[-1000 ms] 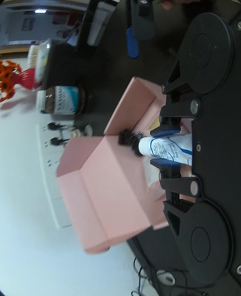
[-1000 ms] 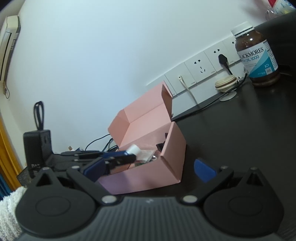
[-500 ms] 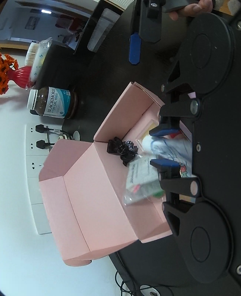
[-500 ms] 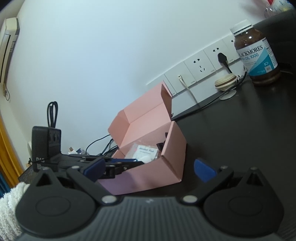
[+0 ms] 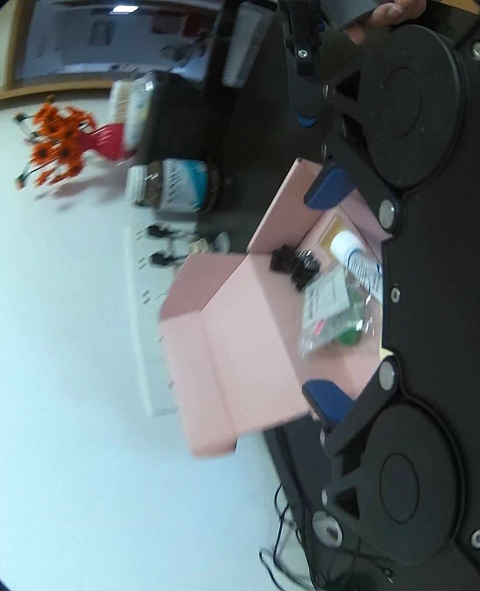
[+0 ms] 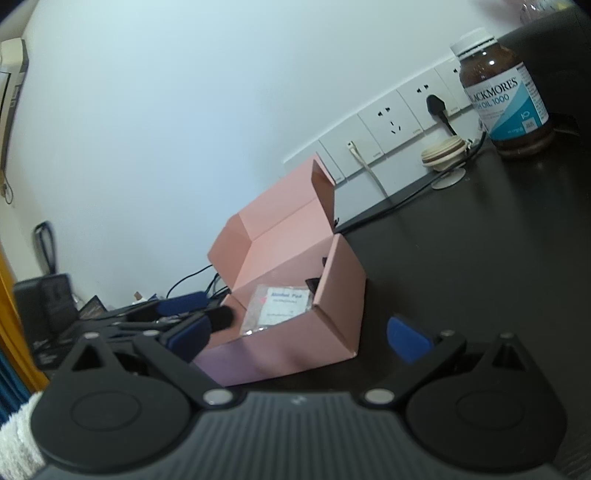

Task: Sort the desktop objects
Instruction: 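Open the left tool to drop the cream tube in the box, then withdraw the left tool while the right tool moves toward the lilac tube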

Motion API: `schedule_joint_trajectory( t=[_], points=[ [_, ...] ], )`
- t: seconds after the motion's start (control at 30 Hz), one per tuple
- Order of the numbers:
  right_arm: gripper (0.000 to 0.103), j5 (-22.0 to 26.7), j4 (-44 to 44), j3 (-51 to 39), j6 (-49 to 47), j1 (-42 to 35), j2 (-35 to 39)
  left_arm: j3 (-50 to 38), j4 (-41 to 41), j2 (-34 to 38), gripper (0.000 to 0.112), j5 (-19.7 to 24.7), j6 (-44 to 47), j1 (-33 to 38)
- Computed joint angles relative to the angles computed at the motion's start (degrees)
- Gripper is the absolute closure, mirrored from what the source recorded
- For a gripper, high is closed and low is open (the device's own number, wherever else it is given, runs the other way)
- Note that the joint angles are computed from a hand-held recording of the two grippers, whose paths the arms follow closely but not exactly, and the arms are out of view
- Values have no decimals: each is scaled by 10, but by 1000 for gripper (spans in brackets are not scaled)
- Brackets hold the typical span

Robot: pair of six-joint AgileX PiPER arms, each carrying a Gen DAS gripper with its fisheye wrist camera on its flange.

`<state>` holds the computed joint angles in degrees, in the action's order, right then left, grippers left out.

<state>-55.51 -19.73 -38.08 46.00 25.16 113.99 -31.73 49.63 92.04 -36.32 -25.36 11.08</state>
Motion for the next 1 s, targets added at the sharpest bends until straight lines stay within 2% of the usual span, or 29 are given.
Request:
schedule_joint_trajectory(
  t=[0.1, 0.27, 0.4, 0.57, 0.63, 0.73, 0.83, 0.93, 1.0],
  points=[
    [1, 6, 4, -1, 6, -1, 0, 38, -19, -11, 10, -54, 29, 39],
    [1, 36, 15, -11, 14, 2, -1, 58, 48, -4, 9, -106, -3, 115],
    [1, 78, 53, -19, -13, 19, -8, 59, 57, 30, 9, -141, -10, 154],
    [1, 149, 123, -38, -78, 51, -19, 40, 123, 67, 10, -178, -32, 204],
    [1, 195, 148, -53, -114, 64, -24, 51, 101, 65, 9, -192, -11, 209],
    [1, 256, 93, -76, -123, 68, -31, 82, 21, 70, 9, -225, 34, 197],
    [1, 316, 100, -88, -212, 86, -46, 79, 12, 71, 9, -206, 33, 184],
    [1, 364, 189, -94, -355, 109, -65, 82, -12, 63, 9, -187, 51, 168],
    [1, 408, 202, -108, -395, 115, -75, 82, -11, 63, 9, -184, 52, 168]
  ],
)
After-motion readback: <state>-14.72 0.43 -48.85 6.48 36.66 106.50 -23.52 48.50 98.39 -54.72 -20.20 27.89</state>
